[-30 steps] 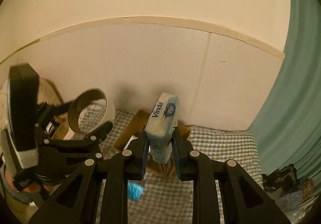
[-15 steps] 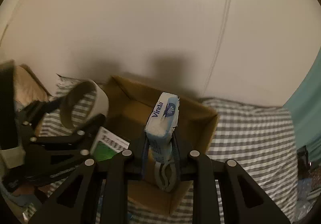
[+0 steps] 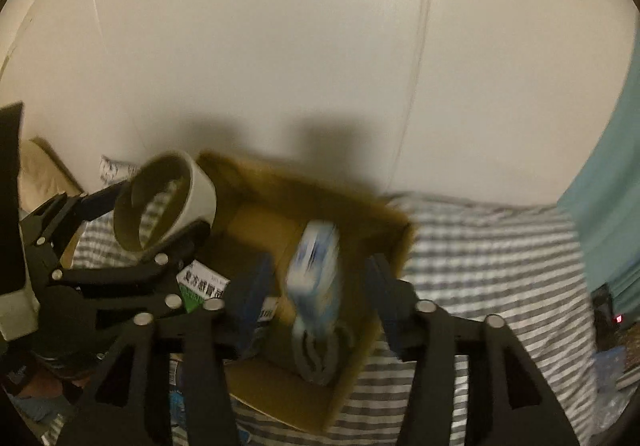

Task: Organize objects
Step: 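Carry tissue pack and tape roll into the cardboard box and open both tools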

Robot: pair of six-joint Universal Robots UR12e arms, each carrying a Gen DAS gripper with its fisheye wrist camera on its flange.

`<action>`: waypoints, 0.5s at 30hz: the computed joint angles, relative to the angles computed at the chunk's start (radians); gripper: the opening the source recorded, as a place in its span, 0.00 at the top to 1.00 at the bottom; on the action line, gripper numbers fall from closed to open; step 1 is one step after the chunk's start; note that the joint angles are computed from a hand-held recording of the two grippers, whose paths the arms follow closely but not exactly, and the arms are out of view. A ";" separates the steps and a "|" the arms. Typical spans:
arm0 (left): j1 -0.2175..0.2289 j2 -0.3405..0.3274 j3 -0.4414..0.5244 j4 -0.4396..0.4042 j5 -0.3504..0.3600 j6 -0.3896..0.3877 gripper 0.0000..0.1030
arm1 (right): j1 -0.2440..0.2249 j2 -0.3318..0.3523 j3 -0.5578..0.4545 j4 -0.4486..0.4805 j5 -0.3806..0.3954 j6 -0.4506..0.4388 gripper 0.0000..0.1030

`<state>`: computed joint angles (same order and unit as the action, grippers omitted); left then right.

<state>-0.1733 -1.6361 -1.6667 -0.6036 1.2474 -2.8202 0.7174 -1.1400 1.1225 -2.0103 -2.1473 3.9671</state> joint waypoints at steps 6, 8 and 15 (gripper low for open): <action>0.037 0.092 0.004 0.022 -0.053 -0.036 0.00 | 0.044 -0.048 -0.046 0.068 -0.138 0.066 0.33; 0.060 0.118 0.009 0.016 -0.087 -0.045 0.00 | 0.061 -0.054 -0.072 0.086 -0.187 0.078 0.23; 0.161 0.253 0.010 -0.062 -0.154 -0.033 0.00 | 0.189 -0.067 -0.192 0.169 -0.463 0.174 0.00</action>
<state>-0.0126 -1.3827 -1.6572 -0.6660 1.0932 -2.8529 0.9067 -1.2067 0.9310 -1.8410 -2.6105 4.1408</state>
